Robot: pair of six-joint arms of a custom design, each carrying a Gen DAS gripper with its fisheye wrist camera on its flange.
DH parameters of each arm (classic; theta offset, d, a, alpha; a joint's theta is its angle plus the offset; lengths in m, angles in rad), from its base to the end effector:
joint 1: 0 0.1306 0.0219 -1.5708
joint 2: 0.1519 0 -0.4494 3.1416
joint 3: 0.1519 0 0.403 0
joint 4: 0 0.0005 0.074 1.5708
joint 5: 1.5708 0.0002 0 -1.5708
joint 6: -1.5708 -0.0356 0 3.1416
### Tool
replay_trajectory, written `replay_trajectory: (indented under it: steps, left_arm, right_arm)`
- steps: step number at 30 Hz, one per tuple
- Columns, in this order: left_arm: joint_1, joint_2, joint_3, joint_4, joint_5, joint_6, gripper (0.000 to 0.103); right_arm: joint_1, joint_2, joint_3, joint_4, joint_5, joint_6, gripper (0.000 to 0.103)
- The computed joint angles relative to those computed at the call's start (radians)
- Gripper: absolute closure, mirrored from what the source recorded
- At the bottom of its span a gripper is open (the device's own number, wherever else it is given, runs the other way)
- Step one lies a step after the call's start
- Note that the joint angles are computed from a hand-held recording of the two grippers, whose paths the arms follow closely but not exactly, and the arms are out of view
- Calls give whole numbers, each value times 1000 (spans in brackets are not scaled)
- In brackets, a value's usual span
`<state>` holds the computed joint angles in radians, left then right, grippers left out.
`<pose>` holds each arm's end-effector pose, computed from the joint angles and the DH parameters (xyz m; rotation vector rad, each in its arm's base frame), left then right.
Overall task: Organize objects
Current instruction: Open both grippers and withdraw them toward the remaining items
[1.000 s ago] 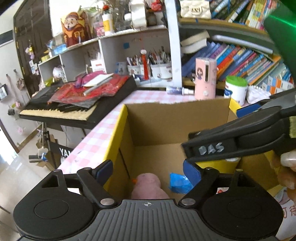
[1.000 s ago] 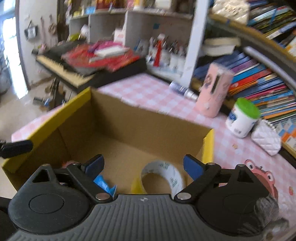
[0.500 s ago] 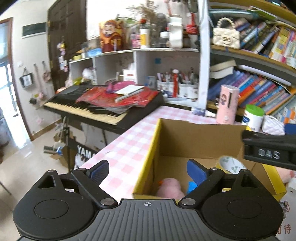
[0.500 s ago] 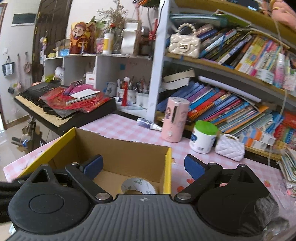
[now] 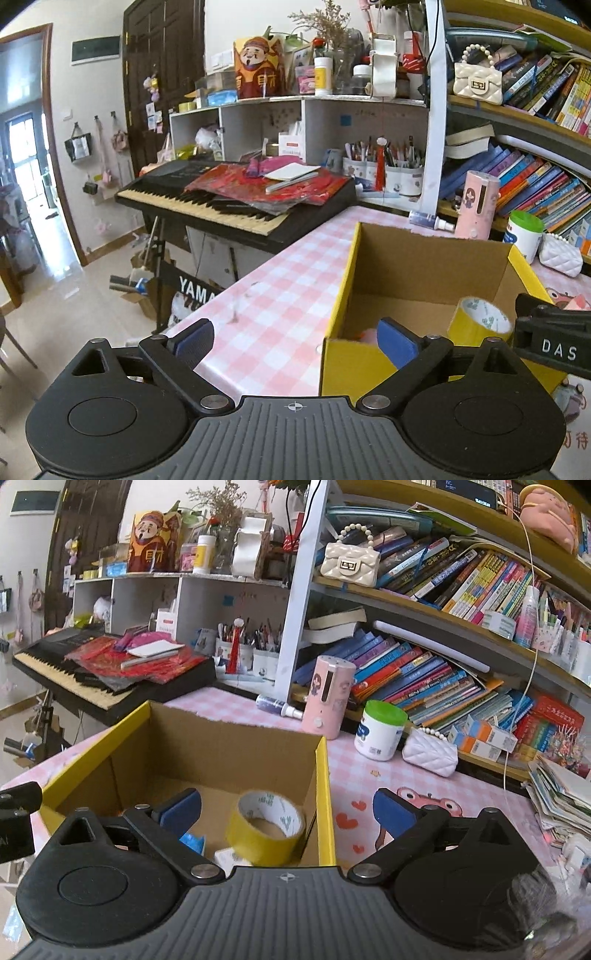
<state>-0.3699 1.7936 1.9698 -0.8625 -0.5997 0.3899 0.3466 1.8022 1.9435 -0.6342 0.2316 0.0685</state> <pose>0.6252 -0.2214 0.5538 -0.3296 2.1046 0.2351 0.6468 0.2244 0.5526 -0.2822 2.0305 -0.0661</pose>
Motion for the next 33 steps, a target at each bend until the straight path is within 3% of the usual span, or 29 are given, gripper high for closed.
replay_trajectory:
  steps: [9,19,33]
  left_arm:
    - [-16,-78,-120,2,25,3,5]
    - [-40,-178,-255,-48,45,50,5]
    - [-88,-255,-357,-67,79,21,5]
  right_arm:
    - [25,-78,-111,-56,21,-28,0]
    - [66,-191,-273,-72,40,-42,0]
    - [78,-317,-436,-106,86,-143,0]
